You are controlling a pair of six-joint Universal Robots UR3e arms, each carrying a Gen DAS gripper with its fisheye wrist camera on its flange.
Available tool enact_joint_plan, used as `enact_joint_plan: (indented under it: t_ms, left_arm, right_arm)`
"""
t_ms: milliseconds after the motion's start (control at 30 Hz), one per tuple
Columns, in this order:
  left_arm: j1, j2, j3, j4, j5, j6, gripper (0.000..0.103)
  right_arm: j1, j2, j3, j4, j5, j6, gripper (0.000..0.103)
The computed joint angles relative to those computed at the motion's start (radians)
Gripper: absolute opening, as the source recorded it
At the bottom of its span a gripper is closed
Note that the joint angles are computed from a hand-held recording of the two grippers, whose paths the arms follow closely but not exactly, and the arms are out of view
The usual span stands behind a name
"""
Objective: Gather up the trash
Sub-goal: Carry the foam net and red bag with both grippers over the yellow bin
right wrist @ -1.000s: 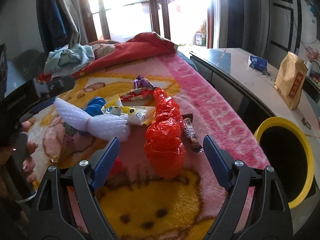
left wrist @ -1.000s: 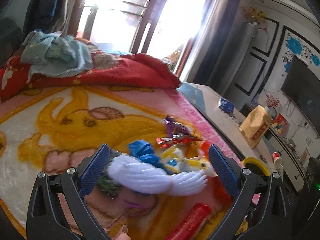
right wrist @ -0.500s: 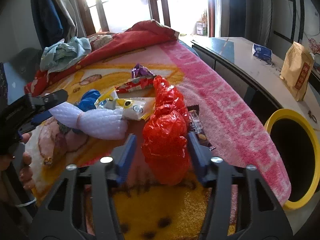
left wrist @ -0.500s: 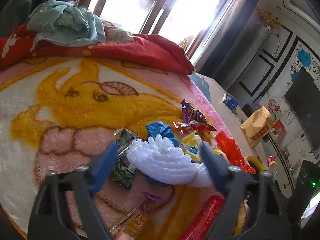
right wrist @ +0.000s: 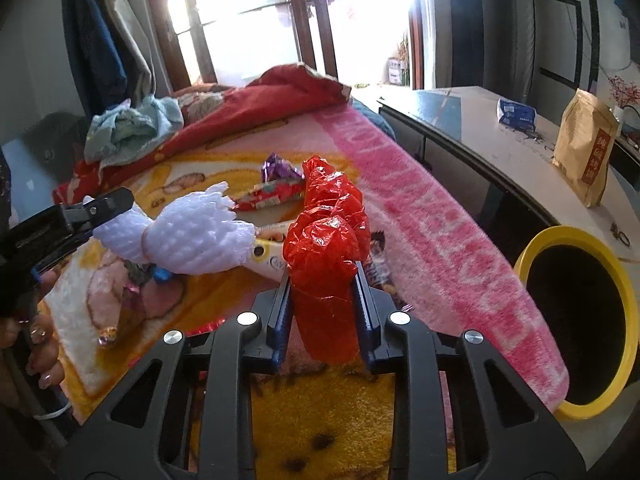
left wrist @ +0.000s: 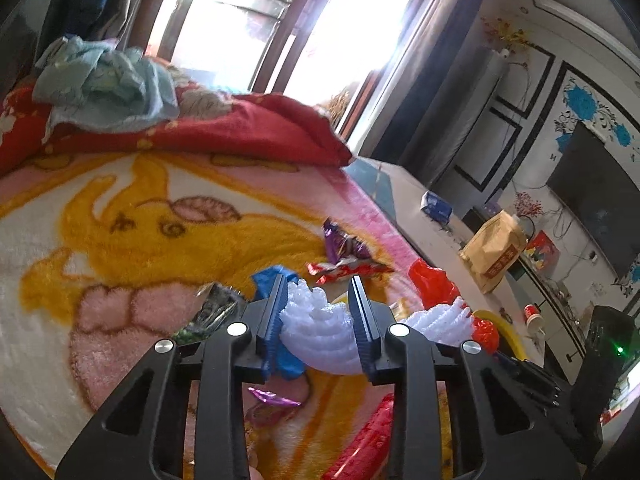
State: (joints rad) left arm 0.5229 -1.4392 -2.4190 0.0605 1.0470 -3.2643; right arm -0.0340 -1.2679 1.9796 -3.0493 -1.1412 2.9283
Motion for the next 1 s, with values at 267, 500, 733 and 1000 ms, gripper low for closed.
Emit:
enact_joint_plan:
  t_ms: [267, 500, 733, 1000]
  left_arm:
    - [-0.021, 0.08, 0.021, -0.027, -0.007, -0.008, 0.03]
    - [-0.076, 0.071, 0.071, -0.026, 0.008, -0.024, 0.029]
    - [-0.139, 0.03, 0.121, -0.013, 0.034, -0.033, 0.029]
    - [-0.231, -0.034, 0.194, -0.003, 0.083, -0.041, 0.029]
  right_arm:
    - [-0.046, -0.065, 0.019, -0.013, 0.048, 0.014, 0.021]
    - [-0.098, -0.108, 0.032, -0.014, 0.075, 0.009, 0.021]
    - [-0.144, -0.138, 0.033, 0.002, 0.091, 0.011, 0.021]
    - [-0.209, -0.165, 0.046, 0.014, 0.112, 0.015, 0.021]
